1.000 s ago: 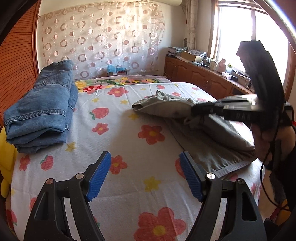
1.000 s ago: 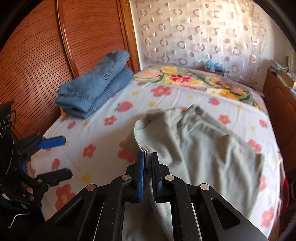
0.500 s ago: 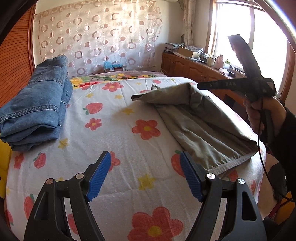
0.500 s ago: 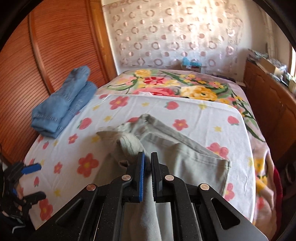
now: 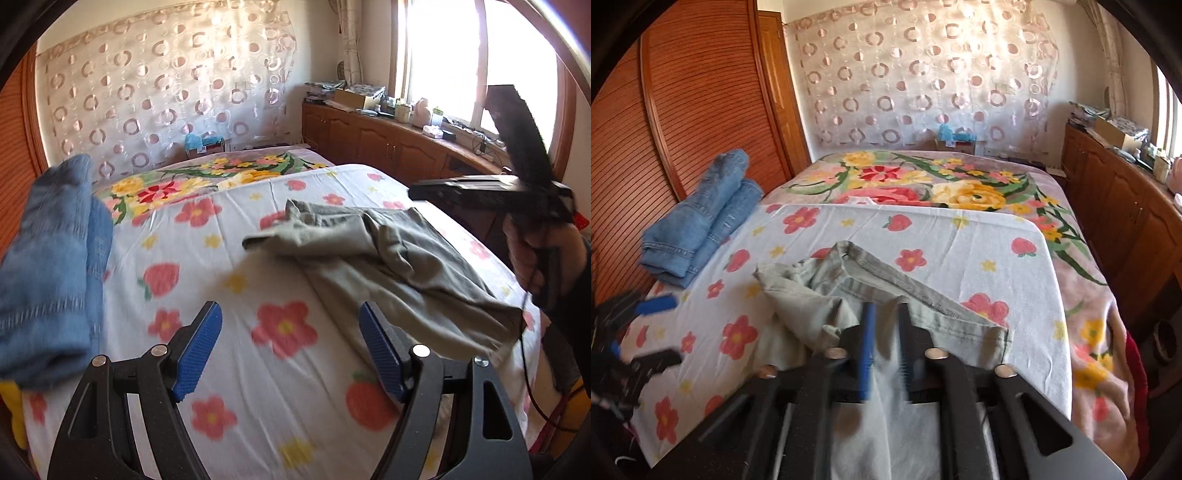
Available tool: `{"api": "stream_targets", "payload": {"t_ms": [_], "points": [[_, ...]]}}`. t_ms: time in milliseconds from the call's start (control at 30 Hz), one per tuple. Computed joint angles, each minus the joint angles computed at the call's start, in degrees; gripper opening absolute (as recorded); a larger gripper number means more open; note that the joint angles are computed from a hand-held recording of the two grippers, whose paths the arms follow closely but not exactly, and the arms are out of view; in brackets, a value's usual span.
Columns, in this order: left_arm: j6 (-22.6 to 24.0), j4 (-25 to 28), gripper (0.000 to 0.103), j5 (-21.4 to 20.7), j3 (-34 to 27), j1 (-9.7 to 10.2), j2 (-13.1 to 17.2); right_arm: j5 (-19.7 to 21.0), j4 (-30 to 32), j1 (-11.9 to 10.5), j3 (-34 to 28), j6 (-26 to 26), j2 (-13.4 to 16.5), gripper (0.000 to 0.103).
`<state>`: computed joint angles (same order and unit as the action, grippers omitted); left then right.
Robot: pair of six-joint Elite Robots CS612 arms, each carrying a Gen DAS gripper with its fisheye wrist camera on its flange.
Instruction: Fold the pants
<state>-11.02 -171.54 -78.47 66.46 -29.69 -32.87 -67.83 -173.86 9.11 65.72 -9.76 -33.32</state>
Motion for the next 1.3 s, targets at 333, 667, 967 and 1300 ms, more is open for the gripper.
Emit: {"api": "stream_targets", "payload": {"t_ms": [333, 667, 967, 1300], "points": [[1.37, 6.84, 0.077, -1.62, -7.82, 1.32, 3.39, 4.50, 7.83, -0.31, -0.91, -3.14, 0.22, 0.036], [1.92, 14.30, 0.077, -3.13, -16.37, 2.65, 7.51, 7.53, 16.00, -0.56, -5.77, -5.74, 2.09, 0.033], [2.69, 17.50, 0.077, -4.82, -21.72, 3.23, 10.20, 8.26, 8.94, -1.95, -4.14, -4.65, 1.72, 0.005], [2.87, 17.76, 0.077, -7.28, -24.02, 3.41, 11.21, -2.48, 4.63, -2.64, -4.20, -0.65, 2.56, 0.005]]}}
